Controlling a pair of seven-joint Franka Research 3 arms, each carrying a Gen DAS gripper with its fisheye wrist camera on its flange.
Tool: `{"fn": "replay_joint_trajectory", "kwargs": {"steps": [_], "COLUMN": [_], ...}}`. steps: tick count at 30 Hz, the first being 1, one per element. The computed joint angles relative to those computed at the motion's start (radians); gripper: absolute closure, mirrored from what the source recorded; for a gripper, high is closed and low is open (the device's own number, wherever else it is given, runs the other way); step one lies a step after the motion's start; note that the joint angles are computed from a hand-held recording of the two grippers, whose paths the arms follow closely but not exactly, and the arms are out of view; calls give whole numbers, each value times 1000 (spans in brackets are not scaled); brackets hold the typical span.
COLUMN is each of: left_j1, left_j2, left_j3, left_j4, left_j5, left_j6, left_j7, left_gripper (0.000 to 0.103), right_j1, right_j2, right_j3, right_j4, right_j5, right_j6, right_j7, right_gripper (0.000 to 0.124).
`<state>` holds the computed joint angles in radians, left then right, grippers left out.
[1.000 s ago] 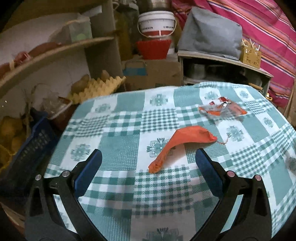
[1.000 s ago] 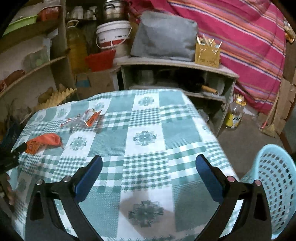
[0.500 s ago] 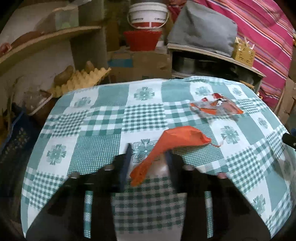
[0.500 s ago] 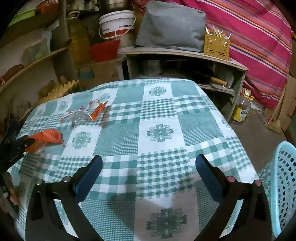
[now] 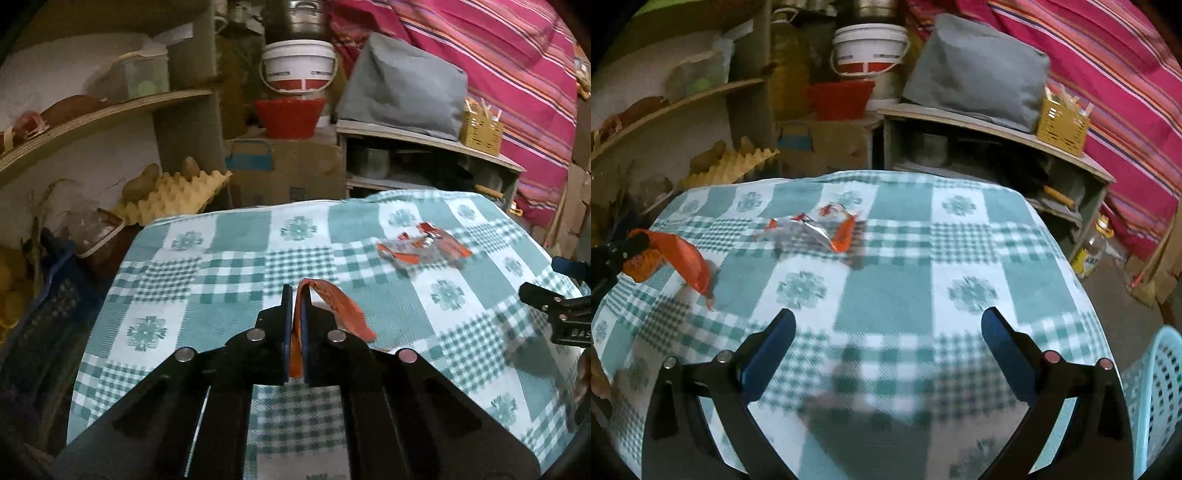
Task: Collect trash
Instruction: 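Grasp the clear cow-print wrapper with the right tool, then carry the balloon and wrapper over the blue basket with both tools and release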
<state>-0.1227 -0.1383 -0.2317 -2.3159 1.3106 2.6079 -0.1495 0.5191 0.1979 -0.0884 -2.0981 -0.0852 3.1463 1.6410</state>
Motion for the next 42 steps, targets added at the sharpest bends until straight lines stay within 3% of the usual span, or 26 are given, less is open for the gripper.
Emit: {"fn": "replay_joint_trajectory", "kwargs": {"steps": [2,5,8,18,23,27,28,35,42], "left_j1": [5,11,12,24,30,31,29,14,-8], "left_j2": [2,8,21,52,48,52,53,44,14], "left_j3": [6,8,10,35,39,38,37,26,0], "left_j4": [2,10,27,47,40,43,45,55,63], "left_j5": [-4,-2,-9,-35,-38,-44,-48,-48,-35], "left_j6": [9,-1,-15,-2,-7,-10,-15,-38,-62], "left_j7": [-8,-14,-5,3,-8,0,7,20,26], "left_gripper": [101,101,101,101,101,101,101,101,101], "right_j1": [36,28,89,81,37,17,19,8,-67], "right_j2": [34,97,172,285,306,296,291,227,45], "right_j3": [-30,-1,-57,-36,26,57,54,48,86], "right_j4": [55,148,247,426,470,458,449,359,146], "right_j5": [-32,-31,-107,-168,-130,-91,-88,-53,33], "right_j6": [-28,-85,-138,-231,-271,-279,-272,-222,-131], "right_j7": [24,5,43,17,-75,-144,-148,-173,-206], "right_gripper": [26,26,26,27,70,93,105,106,106]}}
